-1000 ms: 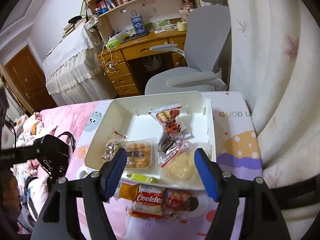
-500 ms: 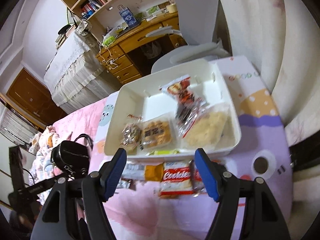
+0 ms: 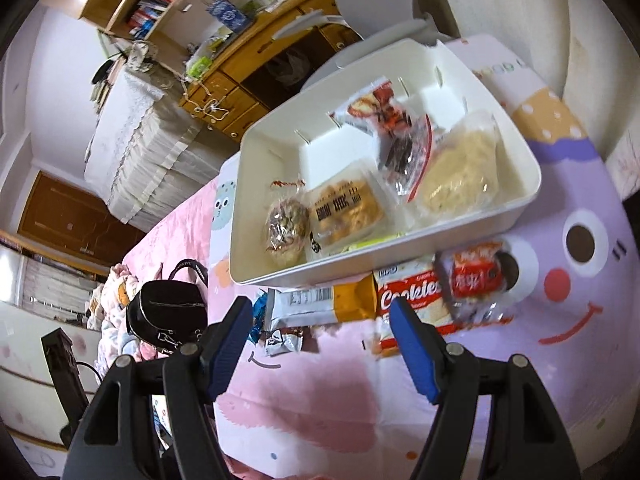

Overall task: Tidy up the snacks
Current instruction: 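Withdraw both tools from the box toward the remaining snacks, then grasp the blue wafer pack with the left tool while the right tool grasps the white-orange bread bag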

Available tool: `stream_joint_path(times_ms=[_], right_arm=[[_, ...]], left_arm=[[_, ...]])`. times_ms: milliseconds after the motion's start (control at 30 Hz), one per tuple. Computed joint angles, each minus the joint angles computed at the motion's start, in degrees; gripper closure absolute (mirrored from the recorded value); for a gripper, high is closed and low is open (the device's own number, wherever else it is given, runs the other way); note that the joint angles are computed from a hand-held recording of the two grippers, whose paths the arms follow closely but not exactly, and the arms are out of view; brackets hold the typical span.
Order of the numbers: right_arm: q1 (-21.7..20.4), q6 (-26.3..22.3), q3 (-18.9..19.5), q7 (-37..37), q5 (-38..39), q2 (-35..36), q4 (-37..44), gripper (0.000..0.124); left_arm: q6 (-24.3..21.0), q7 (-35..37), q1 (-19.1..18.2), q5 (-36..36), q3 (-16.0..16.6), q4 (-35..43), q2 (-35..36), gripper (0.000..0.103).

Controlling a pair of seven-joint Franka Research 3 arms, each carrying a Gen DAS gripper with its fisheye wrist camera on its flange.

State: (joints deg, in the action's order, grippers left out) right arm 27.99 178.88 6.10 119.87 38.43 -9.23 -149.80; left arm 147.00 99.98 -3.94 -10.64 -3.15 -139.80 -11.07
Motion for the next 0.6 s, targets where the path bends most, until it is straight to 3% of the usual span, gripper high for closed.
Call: stream_joint_path(times_ms=[267, 500, 600], right_arm=[[0.4, -1.8, 1.1, 5.9, 4.5, 4.4, 2.0, 0.053], [1.2, -1.8, 3.0, 2.9, 17.7, 9.8, 5.9, 0.053], [0.3, -2.1, 4.9, -3.5, 27.2, 12.8, 9.4, 0.053]], left_arm=[[4.9, 13.5, -0.6, -6.0, -0.2, 3.0, 7.0, 0.028], [8.8, 24.8, 1.5, -11.8, -3.4, 5.2, 14.0, 0.028], [9.1, 25.9, 2.9, -11.7, -4.9, 6.5, 16.9, 0.028]])
